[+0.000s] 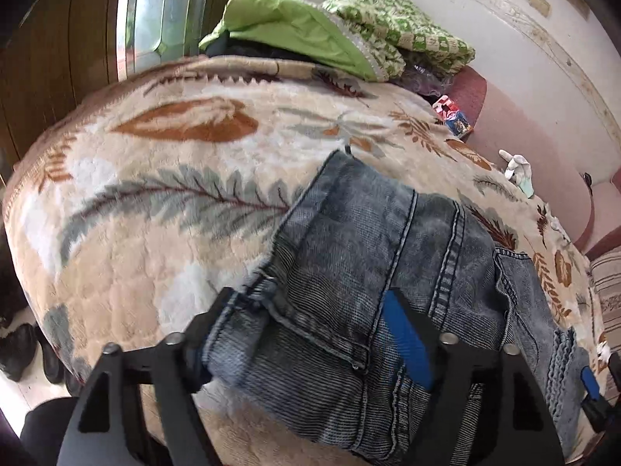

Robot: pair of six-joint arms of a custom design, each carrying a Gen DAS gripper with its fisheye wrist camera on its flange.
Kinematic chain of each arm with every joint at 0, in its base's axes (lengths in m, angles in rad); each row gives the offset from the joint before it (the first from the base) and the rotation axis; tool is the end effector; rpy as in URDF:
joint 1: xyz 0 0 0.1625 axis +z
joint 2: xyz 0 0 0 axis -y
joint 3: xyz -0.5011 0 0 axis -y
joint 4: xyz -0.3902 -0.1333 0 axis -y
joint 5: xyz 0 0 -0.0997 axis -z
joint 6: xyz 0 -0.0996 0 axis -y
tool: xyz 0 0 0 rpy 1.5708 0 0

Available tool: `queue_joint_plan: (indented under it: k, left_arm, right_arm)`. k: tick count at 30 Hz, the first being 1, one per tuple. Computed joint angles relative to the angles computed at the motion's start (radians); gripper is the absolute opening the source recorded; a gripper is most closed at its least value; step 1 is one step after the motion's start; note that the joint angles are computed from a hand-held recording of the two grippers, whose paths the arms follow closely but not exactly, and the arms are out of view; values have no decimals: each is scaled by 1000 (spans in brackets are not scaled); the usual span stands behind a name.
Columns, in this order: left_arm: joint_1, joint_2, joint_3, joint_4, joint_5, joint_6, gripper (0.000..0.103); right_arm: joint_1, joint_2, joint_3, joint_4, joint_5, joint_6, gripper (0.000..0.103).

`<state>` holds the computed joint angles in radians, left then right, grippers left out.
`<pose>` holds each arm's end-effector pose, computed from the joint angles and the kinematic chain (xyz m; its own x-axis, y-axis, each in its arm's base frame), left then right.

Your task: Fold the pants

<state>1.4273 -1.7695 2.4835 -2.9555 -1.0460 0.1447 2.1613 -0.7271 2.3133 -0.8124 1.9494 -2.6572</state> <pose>0.1345 -0.3505 0.3927 -0.8755 -0.0707 -0.4780 0.2408 0.7938 -0.5584 0.2833 -0.2494 -0.0306 -0.9945 0.0068 -0.1045 0.0836 0.6524 -0.7533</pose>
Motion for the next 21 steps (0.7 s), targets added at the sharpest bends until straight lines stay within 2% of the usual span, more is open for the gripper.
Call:
queue_joint_plan:
  k: [2,4,6,9,11,16,21]
  left_arm:
    - [-9,3,18,-40,10,19,83]
    - [-20,2,26,-47,11,44,76]
    - [-25,-5,28,-48,2,56,54]
    - [-28,-15,22,-36,-23,85,33]
    - [-33,-21,26,-46,-29,99,24]
    - [-71,-46,38,-51,-9,120,21]
    - [-177,-135,48,1,-12,139,21]
  right_arm:
    - [-6,-9,16,-24,-2,8,60]
    - [-15,-17,34,-50,-13,19,60]
    - [-27,-25,54,-81,-32,29,60]
    - [-30,-35,75,-114,-31,42,60]
    - [-27,-43,87,-132,-23,44,60]
    - [-33,-61,116,-172,-5,65,60]
    - [-45,-72,135,-190,11,93,60]
